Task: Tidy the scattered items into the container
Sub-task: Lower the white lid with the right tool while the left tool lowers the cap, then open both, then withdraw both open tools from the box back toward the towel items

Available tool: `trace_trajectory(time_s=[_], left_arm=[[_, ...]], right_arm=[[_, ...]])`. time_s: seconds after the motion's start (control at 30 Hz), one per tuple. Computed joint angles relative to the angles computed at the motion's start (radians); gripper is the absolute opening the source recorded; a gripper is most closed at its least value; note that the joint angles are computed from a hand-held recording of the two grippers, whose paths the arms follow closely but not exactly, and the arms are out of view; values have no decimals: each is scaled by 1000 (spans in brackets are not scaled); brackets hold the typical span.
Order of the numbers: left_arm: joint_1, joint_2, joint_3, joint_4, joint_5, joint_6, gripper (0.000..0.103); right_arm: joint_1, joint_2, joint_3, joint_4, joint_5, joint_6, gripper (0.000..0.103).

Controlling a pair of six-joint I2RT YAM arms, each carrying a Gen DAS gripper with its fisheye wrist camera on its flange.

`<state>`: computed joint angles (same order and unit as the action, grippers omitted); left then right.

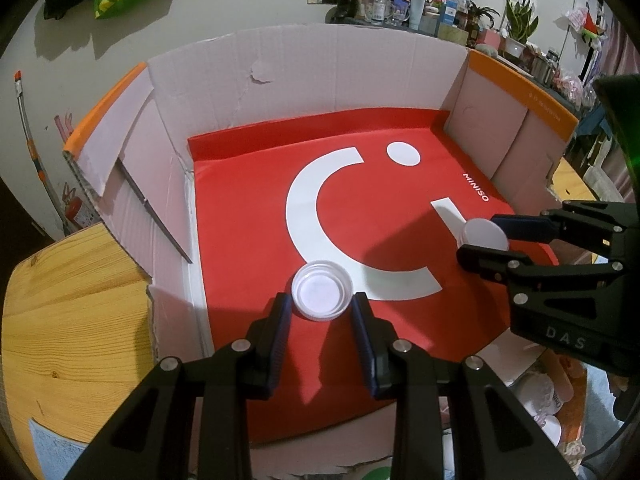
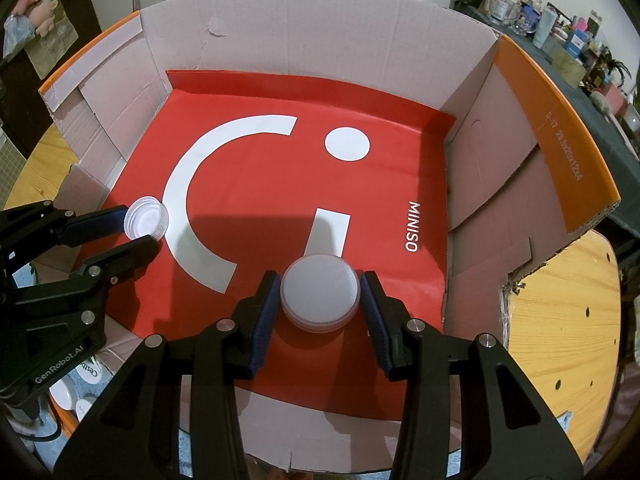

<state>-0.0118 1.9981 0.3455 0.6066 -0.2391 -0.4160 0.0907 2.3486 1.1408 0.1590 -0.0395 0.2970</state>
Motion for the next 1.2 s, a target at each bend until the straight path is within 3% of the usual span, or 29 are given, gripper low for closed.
trace_trajectory(time_s=[0.5, 0.6, 0.67, 0.7, 1.0, 1.2], left_arm=[[-25, -22, -15, -12, -29, -14, 39], [-36, -39, -22, -18, -34, -17, 45], [-51, -51, -28, -23, -52, -22, 58], [-58, -57, -32, -21, -65, -24, 60], [-47, -138, -73, -48, -75, -34, 61], [-81, -236, -111, -96, -101, -51, 61]], right_arm=[[-23, 6, 26, -28, -8, 3, 52], [-19, -2, 19, -25, 3, 2, 58], [-14, -10, 11, -19, 13, 1, 61], [-11, -10, 9, -14, 18, 4, 61], [-31, -9, 11, -7, 21, -14, 62], [1, -79, -79, 36, 39, 16, 62]])
